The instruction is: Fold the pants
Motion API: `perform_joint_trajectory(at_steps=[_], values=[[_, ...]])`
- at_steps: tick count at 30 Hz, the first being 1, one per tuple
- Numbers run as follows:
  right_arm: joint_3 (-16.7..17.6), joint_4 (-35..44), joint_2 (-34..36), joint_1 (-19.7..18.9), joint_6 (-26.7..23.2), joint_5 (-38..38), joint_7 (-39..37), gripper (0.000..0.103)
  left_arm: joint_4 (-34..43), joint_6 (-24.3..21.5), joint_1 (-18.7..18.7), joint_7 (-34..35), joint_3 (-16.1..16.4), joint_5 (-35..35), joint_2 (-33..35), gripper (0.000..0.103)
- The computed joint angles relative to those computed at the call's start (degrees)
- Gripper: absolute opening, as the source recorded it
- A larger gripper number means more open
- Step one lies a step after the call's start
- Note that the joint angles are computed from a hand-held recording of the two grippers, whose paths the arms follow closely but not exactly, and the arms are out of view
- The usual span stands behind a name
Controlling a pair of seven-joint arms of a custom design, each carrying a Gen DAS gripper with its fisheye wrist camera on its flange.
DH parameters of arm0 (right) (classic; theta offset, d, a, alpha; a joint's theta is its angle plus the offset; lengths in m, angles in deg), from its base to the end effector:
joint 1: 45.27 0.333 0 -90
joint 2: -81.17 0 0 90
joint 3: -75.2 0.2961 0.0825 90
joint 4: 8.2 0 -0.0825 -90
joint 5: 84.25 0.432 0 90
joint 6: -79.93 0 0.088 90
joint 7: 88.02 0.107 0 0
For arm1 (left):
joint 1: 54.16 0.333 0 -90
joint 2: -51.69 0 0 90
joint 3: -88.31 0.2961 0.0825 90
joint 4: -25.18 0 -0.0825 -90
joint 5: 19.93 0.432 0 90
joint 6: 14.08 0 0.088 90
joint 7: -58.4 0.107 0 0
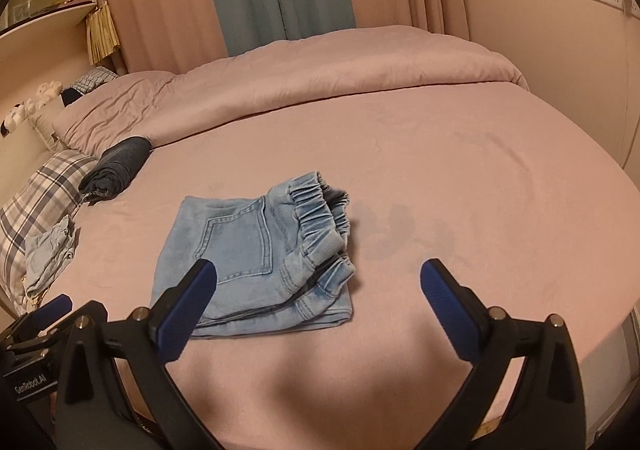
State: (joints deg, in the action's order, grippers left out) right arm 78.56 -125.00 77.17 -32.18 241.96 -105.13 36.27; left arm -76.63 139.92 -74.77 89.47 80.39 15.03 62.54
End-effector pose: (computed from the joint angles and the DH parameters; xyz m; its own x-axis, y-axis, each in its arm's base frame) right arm 0.5980 0.1962 0.5363 0.0423 -0.9920 -0.1188 -0.6418 0.0641 -0.7642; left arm 0.6103 -0.3461 0.4921 0.0095 -0.9821 0.1879 -0.6939 -0.1418 -0.7060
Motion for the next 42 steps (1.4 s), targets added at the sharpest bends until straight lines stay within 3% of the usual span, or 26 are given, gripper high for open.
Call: perform_joint_trajectory(at_steps=[9, 17, 42], values=[[1.25, 1.11, 0.22, -0.23, -2.97, -11.03, 7.02, 0.103, -1.54, 1.46, 0.43, -1.10, -0.44, 0.38, -1.61, 0.097], [1.10, 0.73, -0.28, 0.26, -2.75, -11.45, 7.17, 0.103, -1.39, 0.62, 0.09, -5.00, -0.12, 4.79, -1.74, 0.097], [1.74, 1.10, -0.47, 0.56, -4.16, -15.56, 10.62, 0.103, 0.12, -2.14, 0.17, -0.63, -1.03, 0.15, -0.47, 0.097]])
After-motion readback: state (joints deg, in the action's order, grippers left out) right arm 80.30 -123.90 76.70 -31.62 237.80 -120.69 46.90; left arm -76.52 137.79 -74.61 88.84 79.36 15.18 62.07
